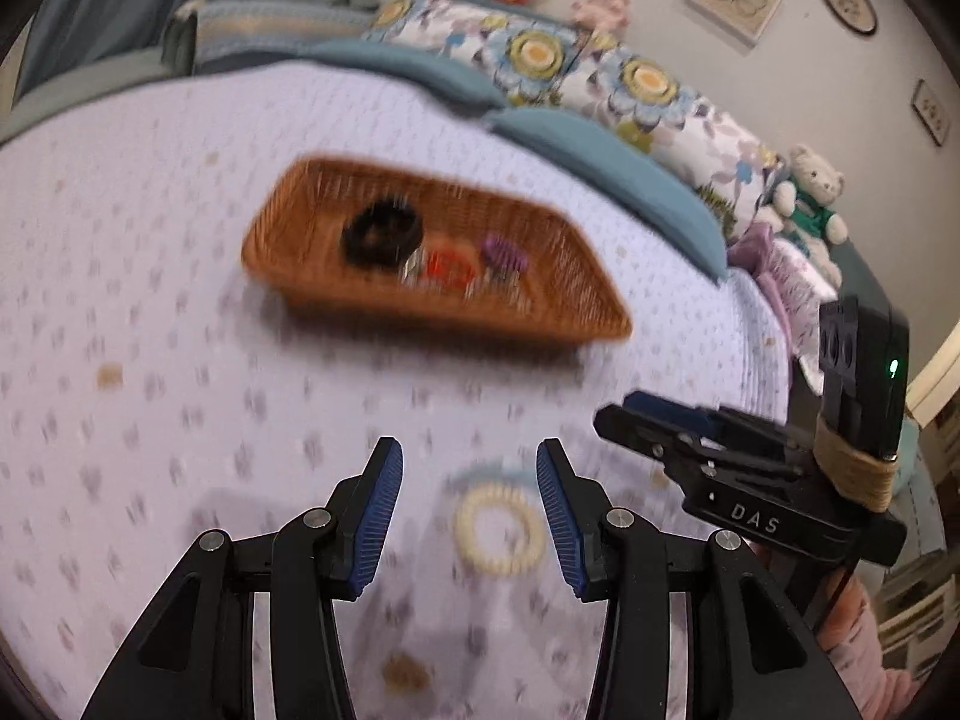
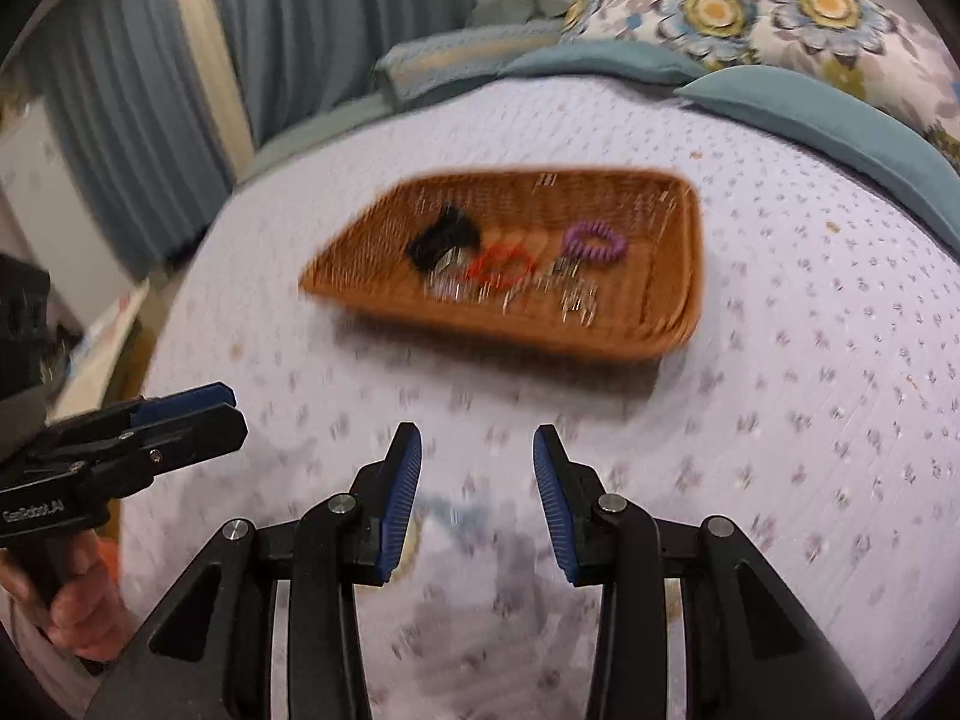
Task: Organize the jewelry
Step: 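Withdraw both tools toward the cream coil hair tie and blue hair clip, then grasp the cream coil hair tie with the left tool while the right tool grasps the light blue hair clip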
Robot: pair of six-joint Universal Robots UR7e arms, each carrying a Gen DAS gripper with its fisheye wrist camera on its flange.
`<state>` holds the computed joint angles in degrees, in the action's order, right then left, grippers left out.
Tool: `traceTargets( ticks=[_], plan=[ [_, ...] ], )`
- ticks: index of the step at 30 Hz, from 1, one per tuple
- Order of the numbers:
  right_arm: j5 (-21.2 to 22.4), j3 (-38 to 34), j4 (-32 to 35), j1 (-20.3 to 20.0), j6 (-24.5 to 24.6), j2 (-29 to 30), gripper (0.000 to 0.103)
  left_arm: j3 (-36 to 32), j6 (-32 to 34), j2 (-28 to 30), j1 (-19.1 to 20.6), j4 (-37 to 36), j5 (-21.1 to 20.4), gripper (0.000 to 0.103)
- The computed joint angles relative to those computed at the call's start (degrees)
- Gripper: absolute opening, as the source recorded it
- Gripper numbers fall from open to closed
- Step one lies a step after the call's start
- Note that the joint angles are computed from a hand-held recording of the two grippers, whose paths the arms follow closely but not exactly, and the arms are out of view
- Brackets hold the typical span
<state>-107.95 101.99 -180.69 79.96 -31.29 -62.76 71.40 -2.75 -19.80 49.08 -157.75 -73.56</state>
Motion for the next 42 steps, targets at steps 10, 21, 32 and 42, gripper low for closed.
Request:
traceTargets(
  ticks=[10,21,32,42],
  plan=[
    [-4.7,-2.3,5.1,-0.3,-2.9,2.4,0.041,-0.9,-0.4,3.5,0.3,4.0,2.6,0.048],
    [-6.9,-4.0,6.7,0.2,-6.1,4.6,0.041,-0.7,0.8,3.9,-0.1,3.0,3.5,0.048],
    [-8.4,-7.1,6.5,0.7,-9.0,7.7,0.041,-2.6,0.7,5.4,-0.6,5.4,6.6,0.046],
    [-8.4,-4.6,4.1,-0.1,-4.3,5.4,0.014,-3.3,-0.7,5.8,-1.0,5.9,12.0,0.022]
  ],
)
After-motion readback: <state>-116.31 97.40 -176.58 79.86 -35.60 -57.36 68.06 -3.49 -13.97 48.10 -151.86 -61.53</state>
